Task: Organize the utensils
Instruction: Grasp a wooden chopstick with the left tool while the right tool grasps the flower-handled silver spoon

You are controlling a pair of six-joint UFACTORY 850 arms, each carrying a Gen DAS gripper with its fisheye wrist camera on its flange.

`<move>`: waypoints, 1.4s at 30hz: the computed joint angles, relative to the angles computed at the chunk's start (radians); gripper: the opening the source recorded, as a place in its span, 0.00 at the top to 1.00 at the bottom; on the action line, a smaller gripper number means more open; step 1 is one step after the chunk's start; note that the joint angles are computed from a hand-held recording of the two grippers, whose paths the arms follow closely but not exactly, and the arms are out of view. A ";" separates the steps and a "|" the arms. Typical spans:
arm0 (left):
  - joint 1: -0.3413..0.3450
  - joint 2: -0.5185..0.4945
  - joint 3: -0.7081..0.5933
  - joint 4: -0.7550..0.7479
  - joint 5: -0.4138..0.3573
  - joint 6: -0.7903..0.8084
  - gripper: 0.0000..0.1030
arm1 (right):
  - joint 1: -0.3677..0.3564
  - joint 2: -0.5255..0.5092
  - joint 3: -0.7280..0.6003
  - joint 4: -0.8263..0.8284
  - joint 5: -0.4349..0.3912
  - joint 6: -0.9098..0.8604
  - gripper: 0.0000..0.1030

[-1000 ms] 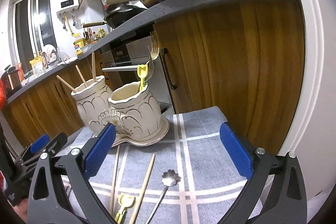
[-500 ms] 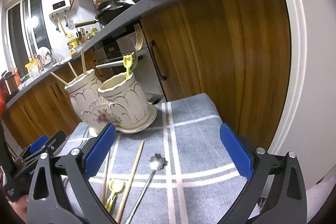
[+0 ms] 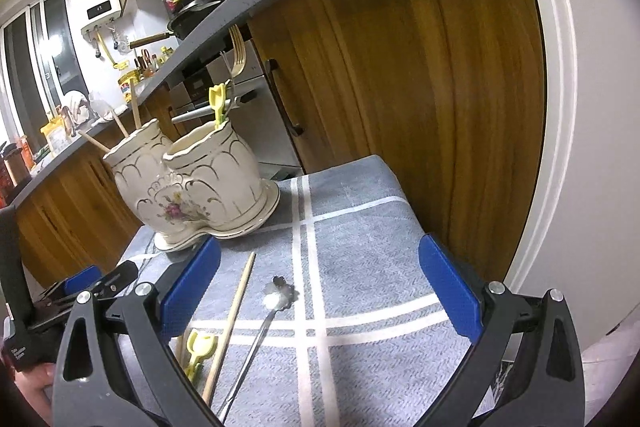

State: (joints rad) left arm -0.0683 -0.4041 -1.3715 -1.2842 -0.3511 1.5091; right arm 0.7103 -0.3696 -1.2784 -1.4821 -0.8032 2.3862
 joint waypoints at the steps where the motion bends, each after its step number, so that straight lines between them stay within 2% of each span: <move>1: -0.006 -0.003 -0.006 0.036 0.004 -0.028 0.07 | -0.001 -0.002 -0.002 0.001 0.003 -0.004 0.05; 4: -0.019 -0.018 -0.028 0.165 -0.006 -0.122 0.09 | -0.002 -0.009 -0.009 0.002 0.001 -0.016 0.05; 8: -0.032 -0.035 -0.050 0.263 -0.043 -0.189 0.33 | -0.001 -0.019 -0.020 0.002 0.001 -0.035 0.05; 10: -0.044 -0.041 -0.058 0.324 -0.047 -0.229 0.39 | 0.000 -0.020 -0.022 0.001 -0.004 -0.045 0.05; 14: -0.069 -0.075 -0.103 0.507 -0.071 -0.381 0.62 | -0.001 -0.024 -0.028 -0.002 -0.001 -0.057 0.05; 21: -0.097 -0.128 -0.179 0.697 -0.107 -0.563 0.72 | -0.003 -0.031 -0.040 0.009 0.018 -0.090 0.05; 25: -0.101 -0.134 -0.188 0.726 -0.101 -0.578 0.92 | 0.002 -0.033 -0.043 0.010 0.012 -0.102 0.05; 29: -0.087 -0.119 -0.168 0.691 -0.114 -0.520 0.94 | 0.000 -0.024 -0.033 0.022 0.017 -0.099 0.05; 33: -0.043 -0.099 -0.135 0.585 -0.153 -0.420 0.95 | -0.008 -0.014 -0.027 0.059 0.041 -0.115 0.05; 35: -0.026 -0.089 -0.117 0.533 -0.171 -0.369 0.95 | -0.011 -0.014 -0.034 0.100 0.059 -0.156 0.11; 39: -0.006 -0.063 -0.068 0.434 -0.168 -0.238 0.95 | -0.003 -0.054 -0.099 0.276 0.071 -0.369 0.25; 41: 0.010 -0.047 -0.047 0.409 -0.186 -0.189 0.95 | -0.004 -0.074 -0.127 0.367 0.105 -0.460 0.47; 42: 0.014 -0.047 -0.047 0.403 -0.198 -0.175 0.95 | -0.007 -0.083 -0.138 0.417 0.135 -0.498 0.51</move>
State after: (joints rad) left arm -0.0539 -0.4509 -1.4189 -0.8817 -0.5493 1.3339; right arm 0.7035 -0.4526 -1.4168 -1.0648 -0.6683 1.8882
